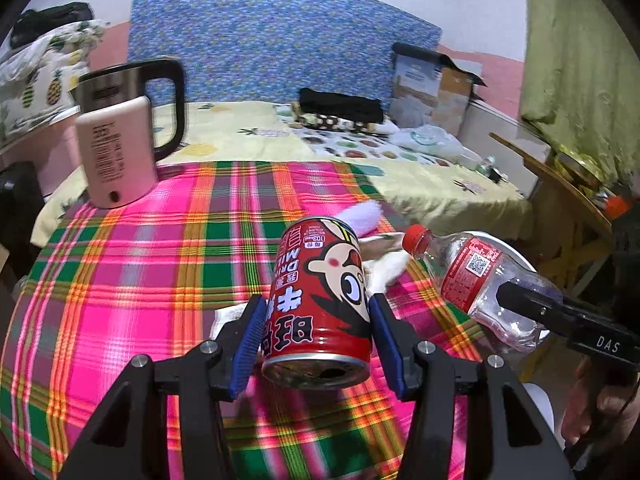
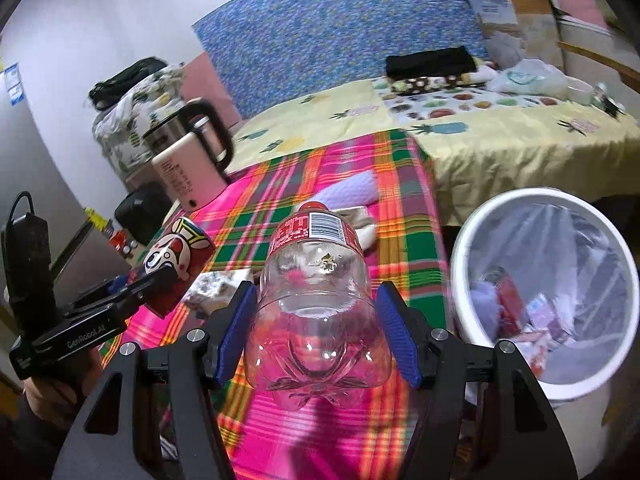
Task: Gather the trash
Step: 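Lift the bottle and can and carry both over the white bin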
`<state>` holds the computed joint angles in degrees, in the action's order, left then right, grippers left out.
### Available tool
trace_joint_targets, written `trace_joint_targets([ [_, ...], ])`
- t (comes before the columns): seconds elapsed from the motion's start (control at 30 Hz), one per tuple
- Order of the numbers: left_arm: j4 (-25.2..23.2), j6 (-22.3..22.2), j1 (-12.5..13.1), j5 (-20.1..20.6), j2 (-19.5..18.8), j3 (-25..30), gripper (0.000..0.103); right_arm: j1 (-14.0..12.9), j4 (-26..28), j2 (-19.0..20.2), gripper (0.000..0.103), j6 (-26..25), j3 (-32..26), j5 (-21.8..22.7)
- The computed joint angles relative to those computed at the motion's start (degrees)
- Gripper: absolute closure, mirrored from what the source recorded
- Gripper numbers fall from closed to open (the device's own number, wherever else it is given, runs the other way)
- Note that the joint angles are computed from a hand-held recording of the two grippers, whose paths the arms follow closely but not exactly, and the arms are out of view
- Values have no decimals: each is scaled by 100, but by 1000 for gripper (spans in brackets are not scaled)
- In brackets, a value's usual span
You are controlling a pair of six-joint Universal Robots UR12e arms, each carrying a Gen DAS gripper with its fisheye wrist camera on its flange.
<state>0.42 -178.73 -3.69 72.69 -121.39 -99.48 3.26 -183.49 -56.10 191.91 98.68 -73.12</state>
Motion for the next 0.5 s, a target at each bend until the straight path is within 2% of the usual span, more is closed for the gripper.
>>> trace_joint_targets([
  [0.5,-700,744,-587,-535,-341,666,48,-412,-440,-385,40,852,732,-1015],
])
